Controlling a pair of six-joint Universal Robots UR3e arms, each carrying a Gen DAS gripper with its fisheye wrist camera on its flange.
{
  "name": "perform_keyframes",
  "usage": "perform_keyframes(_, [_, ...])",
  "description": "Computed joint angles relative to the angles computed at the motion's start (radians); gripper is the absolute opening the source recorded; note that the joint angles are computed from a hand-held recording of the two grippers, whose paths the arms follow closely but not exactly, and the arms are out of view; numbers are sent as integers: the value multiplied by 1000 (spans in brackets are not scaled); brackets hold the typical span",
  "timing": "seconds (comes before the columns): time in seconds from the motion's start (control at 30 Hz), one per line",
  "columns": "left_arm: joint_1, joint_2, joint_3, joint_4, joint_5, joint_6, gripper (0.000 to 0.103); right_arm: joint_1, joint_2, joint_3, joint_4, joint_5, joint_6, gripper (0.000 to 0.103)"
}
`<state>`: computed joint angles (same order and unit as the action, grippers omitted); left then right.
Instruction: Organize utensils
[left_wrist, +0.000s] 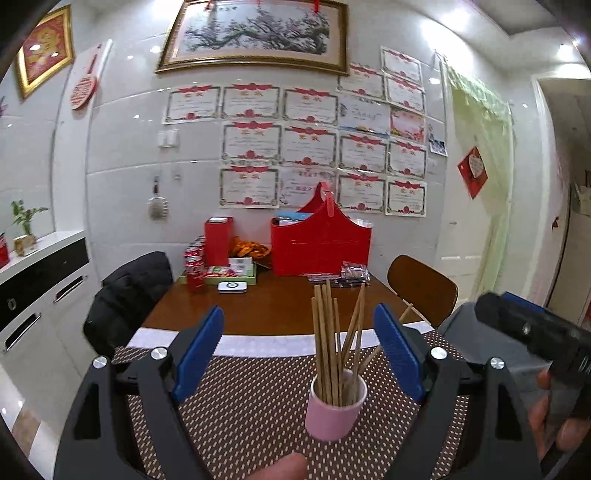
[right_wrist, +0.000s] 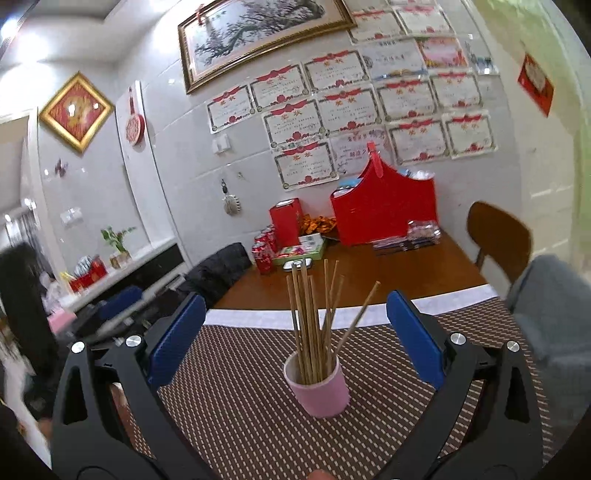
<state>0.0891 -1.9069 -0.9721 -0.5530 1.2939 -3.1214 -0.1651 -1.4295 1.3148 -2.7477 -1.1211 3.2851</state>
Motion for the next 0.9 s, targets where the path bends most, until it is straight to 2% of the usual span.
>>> perform_keyframes(0.1, [36, 160, -174, 18, -14, 3, 82, 32, -99, 84, 13, -61, -13, 97])
perform_keyframes(0.3, [93, 375, -392, 45, -22, 12, 82, 90, -260, 233, 45, -208, -20, 97])
perform_keyframes(0.53, [117, 550, -553, 8, -1, 61, 82, 186, -383, 378, 41, -385, -35, 97])
perform_keyframes(0.7, [123, 642, -639, 6, 17, 68, 82, 243, -401, 399, 38, -451, -47, 97])
perform_keyframes(0.9, [152, 719, -694, -5, -1, 50, 82, 304, -411, 397, 20, -512, -50, 97])
